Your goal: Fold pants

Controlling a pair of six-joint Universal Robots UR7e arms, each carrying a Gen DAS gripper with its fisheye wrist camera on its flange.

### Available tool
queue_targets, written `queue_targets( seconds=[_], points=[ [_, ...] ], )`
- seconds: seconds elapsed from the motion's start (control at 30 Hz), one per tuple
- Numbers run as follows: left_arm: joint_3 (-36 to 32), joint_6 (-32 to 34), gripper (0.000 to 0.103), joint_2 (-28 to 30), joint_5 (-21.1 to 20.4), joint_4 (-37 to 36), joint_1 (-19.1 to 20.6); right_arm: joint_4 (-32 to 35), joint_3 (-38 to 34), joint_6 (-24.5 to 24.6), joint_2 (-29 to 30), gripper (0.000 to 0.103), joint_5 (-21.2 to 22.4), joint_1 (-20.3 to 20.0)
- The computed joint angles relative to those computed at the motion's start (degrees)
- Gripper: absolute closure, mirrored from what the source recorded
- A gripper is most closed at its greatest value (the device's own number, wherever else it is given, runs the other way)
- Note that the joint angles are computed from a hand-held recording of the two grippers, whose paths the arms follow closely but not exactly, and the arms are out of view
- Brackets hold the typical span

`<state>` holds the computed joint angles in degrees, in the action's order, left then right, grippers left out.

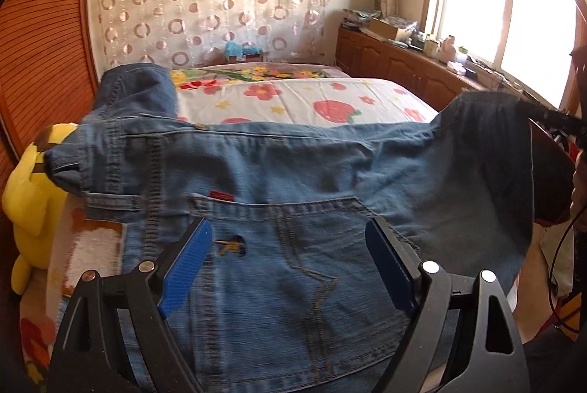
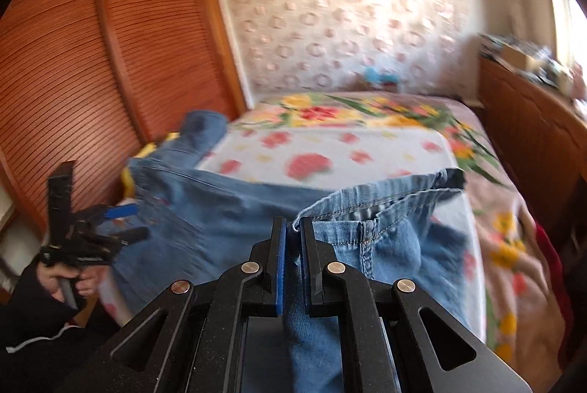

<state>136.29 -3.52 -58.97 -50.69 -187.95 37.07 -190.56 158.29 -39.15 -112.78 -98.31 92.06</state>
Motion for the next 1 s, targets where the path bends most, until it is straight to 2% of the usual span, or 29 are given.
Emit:
queue_targets(
  seconds=[0.17,0.27,0.4,0.47,0.53,0.57,0.63,0.73,0.87,1.0],
  points=[
    [0.88,-0.15,0.017,-1.67,0.96,-1.09,0.68,-1.37,-3.97,0.39,8.55,0.096,-3.27,9.95],
    [1.68,0.40,0.017,-2.86,1.30,-1.72,1.12,-1.24,-6.81,0.50,13.46,0.096,-4.15,13.70],
    [2.56,0.43,0.017,-3.99,1.95,-2.13,1.74,-1.58,-10.03,0.34,19.70,0.096,-5.92,15.70],
    [2.79,0.17,0.017,-4.31,1.86,-2.07,2.06,-0.99,-11.27,-0.12,21.37,0.091,-5.62,15.55],
    [2.80,0.23,0.017,-4.54,1.71,-1.77,2.44,-0.10,-12.94,-0.45,22.73,0.068,-5.13,14.52],
    [2.85,0.13,0.017,-4.48,1.65,-1.78,2.48,0.02,-13.58,-0.83,23.08,0.064,-4.71,13.77],
    [2.69,-0.04,0.017,-4.13,1.26,-1.78,2.58,-0.05,-14.32,-1.23,23.45,0.063,-4.88,12.95],
    [2.11,0.06,0.017,-3.22,0.28,-1.80,2.70,-2.43,-15.11,-1.90,25.57,0.063,-7.90,12.41],
    [0.76,0.56,0.017,-1.78,-0.94,-1.19,2.29,-3.71,-17.61,-3.94,29.12,0.062,-11.30,9.29],
    [-1.41,1.33,0.017,0.08,-3.48,-0.74,2.12,-3.35,-21.67,-4.40,34.27,0.059,-12.75,5.90]
  ],
)
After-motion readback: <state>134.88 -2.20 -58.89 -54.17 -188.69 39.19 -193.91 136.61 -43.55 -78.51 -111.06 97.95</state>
